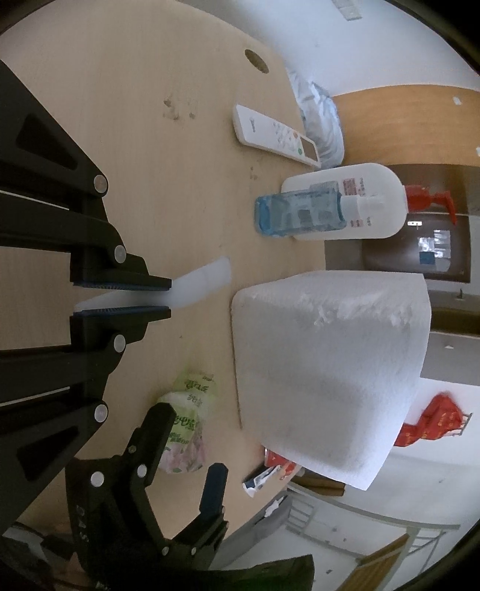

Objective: Organize soft objects
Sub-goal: 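Grasp the white plastic stick with the left tool while the right tool grasps the green packet, then lift the white stick with the left tool while the right tool lifts the green packet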

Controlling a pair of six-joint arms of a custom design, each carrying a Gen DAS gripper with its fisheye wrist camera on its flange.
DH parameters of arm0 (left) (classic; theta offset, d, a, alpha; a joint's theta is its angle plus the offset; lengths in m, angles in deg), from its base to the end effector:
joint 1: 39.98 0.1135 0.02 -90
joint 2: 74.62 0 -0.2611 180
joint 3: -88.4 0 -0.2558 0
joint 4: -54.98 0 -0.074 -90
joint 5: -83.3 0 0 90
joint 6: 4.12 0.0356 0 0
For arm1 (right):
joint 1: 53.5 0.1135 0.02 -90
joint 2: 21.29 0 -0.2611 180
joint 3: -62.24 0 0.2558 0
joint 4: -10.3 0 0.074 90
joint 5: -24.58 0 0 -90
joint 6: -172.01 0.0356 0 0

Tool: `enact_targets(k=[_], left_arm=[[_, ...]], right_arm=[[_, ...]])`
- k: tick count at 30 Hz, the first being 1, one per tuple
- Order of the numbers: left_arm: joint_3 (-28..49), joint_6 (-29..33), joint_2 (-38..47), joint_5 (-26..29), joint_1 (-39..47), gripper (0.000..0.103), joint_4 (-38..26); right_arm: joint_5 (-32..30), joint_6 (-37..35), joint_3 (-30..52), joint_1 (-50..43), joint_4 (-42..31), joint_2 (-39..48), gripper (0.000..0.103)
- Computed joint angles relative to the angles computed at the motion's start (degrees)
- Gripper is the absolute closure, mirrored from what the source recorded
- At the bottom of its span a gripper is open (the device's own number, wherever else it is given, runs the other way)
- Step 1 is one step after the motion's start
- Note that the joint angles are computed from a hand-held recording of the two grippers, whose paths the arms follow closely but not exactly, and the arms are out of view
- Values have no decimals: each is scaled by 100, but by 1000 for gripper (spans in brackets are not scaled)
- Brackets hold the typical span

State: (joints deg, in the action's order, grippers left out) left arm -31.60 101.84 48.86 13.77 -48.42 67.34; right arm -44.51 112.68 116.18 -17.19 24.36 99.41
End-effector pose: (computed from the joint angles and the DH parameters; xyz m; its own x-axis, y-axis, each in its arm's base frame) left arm 0.3401 -0.0630 0.0188 -0.6428 0.3558 -0.6784 0.5527 0.8286 -0.0892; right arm 0.2648 0.1788 0.0176 -0.7446 0.0441 -0.6660 0.0011 0.9979 0.0649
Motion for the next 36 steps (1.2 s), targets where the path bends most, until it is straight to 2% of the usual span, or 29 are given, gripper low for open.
enact_targets(k=[15, 17, 19, 23, 24, 28, 36], left_arm=[[-26, -7, 4, -42, -33, 95, 38], [-52, 2, -13, -46, -32, 95, 73], [-60, 1, -8, -48, -33, 95, 99], [-53, 4, 4, -47, -31, 95, 102], [-67, -3, -2, -42, -22, 95, 130], [-110, -13, -10, -51, -22, 95, 216], [-240, 6, -105, 2, -1, 95, 364]], right_arm=[[-306, -24, 450, -167, -385, 268, 1], [-179, -14, 539, -130, -550, 294, 11], [-81, -13, 650, -105, -711, 366, 37], [50, -18, 739, -23, -906, 355, 51], [80, -12, 721, -6, -889, 340, 57], [8, -22, 595, -33, -722, 266, 66], [-168, 70, 227, -65, -258, 61, 67]])
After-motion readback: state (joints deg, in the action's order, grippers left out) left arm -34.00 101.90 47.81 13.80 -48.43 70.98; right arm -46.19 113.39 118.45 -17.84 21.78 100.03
